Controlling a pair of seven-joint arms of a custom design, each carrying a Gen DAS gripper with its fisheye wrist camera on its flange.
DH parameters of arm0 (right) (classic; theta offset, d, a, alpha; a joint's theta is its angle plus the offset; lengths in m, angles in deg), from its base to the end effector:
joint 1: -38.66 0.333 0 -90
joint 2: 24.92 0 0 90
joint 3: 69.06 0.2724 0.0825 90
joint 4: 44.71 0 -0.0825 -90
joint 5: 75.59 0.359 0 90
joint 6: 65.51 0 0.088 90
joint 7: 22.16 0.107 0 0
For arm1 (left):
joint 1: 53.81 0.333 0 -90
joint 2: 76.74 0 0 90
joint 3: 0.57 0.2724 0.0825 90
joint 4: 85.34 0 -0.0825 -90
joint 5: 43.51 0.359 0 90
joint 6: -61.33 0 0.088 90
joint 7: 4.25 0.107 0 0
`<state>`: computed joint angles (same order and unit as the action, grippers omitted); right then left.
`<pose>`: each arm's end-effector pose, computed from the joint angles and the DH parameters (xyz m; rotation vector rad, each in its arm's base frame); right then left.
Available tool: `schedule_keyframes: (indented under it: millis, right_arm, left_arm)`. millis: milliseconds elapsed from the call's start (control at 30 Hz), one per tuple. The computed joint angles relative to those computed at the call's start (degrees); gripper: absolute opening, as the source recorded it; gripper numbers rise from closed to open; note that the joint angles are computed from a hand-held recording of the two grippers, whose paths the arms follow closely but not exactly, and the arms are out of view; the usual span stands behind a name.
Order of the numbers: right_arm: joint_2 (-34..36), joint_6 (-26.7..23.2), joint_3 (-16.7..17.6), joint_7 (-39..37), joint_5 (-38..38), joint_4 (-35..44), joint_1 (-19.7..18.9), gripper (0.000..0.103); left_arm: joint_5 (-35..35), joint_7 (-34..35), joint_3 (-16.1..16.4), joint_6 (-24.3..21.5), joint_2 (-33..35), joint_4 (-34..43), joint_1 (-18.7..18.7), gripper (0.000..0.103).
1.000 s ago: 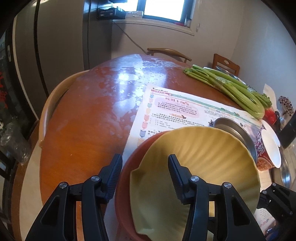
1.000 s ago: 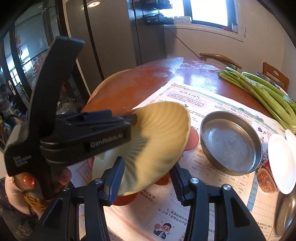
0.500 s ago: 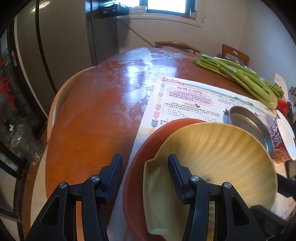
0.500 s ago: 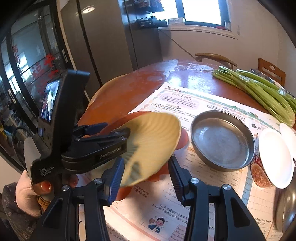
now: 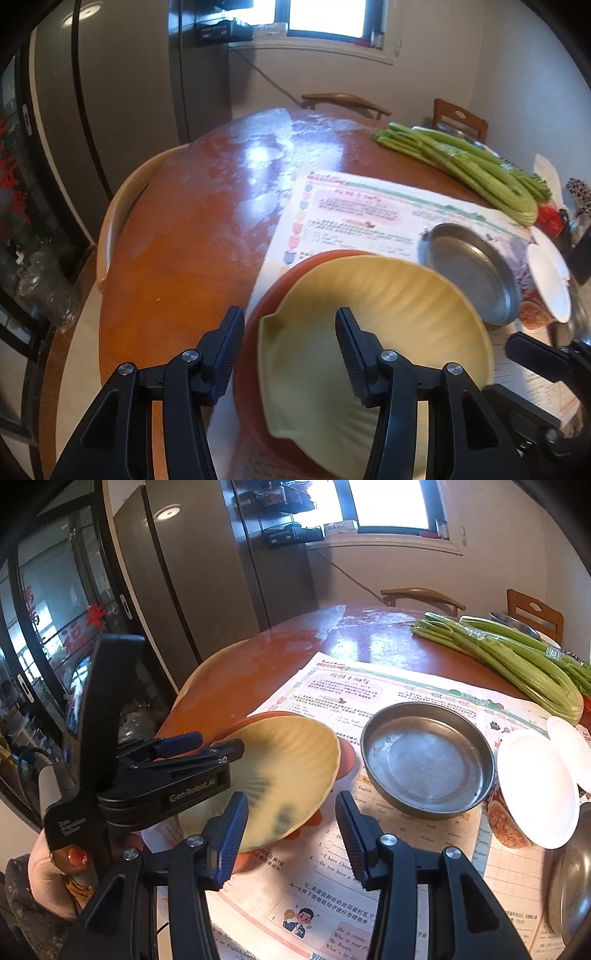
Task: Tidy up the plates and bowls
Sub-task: 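Open the left tool and withdraw it from the stacked plates, then move the left tool to the flat steel plate and grip its rim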
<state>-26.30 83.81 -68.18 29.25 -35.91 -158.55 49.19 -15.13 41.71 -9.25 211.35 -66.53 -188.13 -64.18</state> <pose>0.5633 0.1000 0.5091 -1.9532 1.3162 -0.3079 0.5896 -0.2091 0.4887 -1.8968 1.7185 -0.7177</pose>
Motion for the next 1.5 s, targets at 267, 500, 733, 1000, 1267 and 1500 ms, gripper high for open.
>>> schedule_keyframes:
  millis: [267, 500, 733, 1000, 1267, 1500]
  right_arm:
    - [-2.34, 1.04, -0.86, -1.59, 2.6, -1.42, -0.37, 0.049]
    - [-5.2, 3.36, -2.07, -0.54, 2.82, -3.46, -1.02, 0.049]
    - [-8.45, 4.55, -4.01, -0.45, 4.91, -5.37, -1.92, 0.049]
    - [-11.41, 5.54, -6.48, -1.72, 8.26, -6.83, -2.66, 0.05]
    - [-13.07, 5.49, -8.29, -0.76, 10.37, -7.98, -4.24, 0.05]
    - [-13.62, 5.56, -9.73, -0.7, 11.63, -8.87, -5.45, 0.05]
  left_arm:
    - [-2.71, 3.16, -1.14, 2.93, -1.8, 0.17, -0.3, 0.054]
    - [-3.24, 4.67, -1.88, 4.3, -2.99, 0.47, -1.3, 0.054]
    - [-4.24, 6.85, -2.9, 5.04, -3.48, 1.41, -2.56, 0.054]
    - [-3.63, 8.18, -3.58, 3.54, -2.07, 5.33, -4.58, 0.054]
    - [-5.81, 12.55, -4.63, 0.89, 1.05, 10.75, -6.82, 0.054]
    - [-7.46, 15.47, -5.02, -3.03, 5.22, 16.4, -9.08, 0.054]
